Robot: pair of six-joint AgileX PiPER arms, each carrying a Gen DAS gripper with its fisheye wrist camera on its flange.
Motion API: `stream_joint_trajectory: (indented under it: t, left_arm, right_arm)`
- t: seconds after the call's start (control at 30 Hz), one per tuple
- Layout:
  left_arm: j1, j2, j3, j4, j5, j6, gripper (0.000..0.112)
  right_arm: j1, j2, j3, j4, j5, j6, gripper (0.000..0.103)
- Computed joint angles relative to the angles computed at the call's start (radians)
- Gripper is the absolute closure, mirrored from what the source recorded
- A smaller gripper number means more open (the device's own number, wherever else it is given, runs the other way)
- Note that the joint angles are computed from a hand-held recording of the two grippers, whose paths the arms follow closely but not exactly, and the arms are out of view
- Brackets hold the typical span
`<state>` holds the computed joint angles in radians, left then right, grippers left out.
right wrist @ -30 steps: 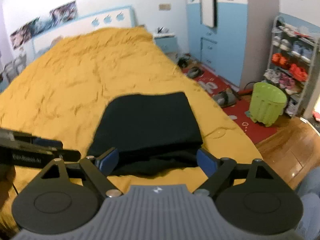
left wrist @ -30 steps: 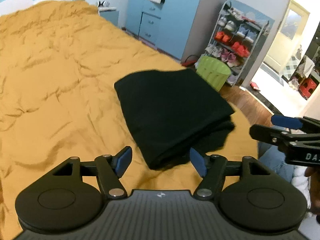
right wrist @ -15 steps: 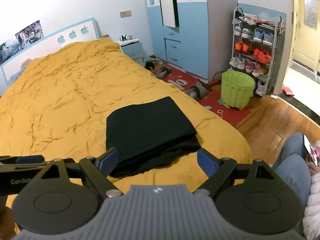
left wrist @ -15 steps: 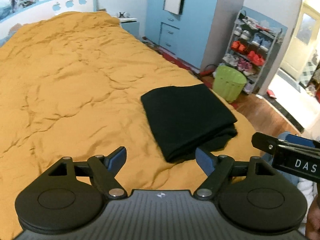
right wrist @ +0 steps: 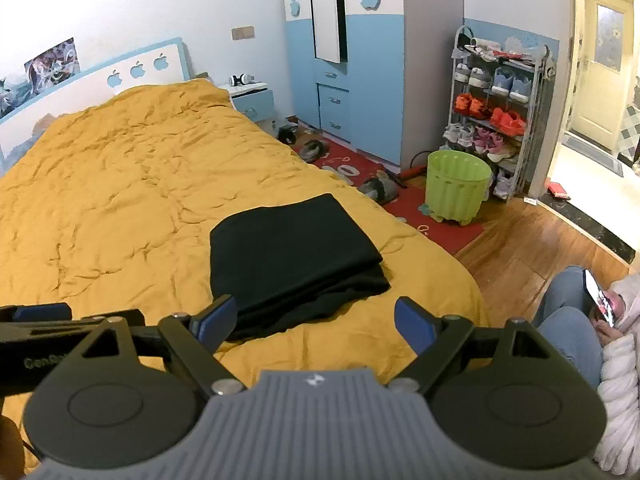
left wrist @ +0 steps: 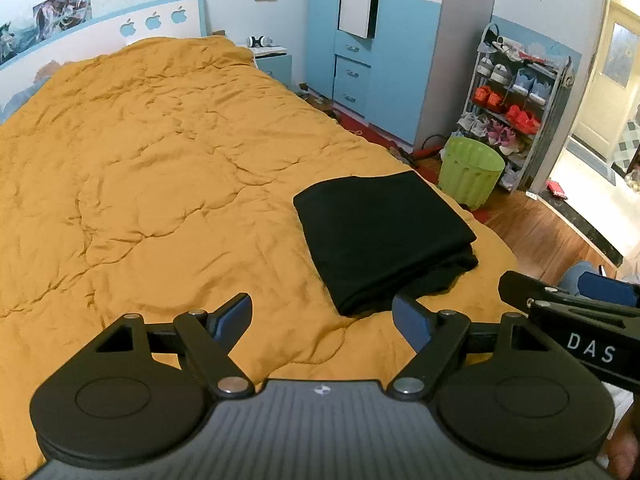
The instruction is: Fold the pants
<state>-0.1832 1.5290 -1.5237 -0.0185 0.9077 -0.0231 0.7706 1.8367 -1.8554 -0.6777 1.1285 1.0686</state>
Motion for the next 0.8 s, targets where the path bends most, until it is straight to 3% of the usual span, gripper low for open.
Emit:
stream_joint_trajectory:
  t: [0.8]
  left_arm:
    - [-0.013,0.01,-0.011,0.028,0.016,-0.023,0.019]
  right_arm:
    - [-0.018,-0.002,0.004,0.04,-0.01,-0.015,0.021]
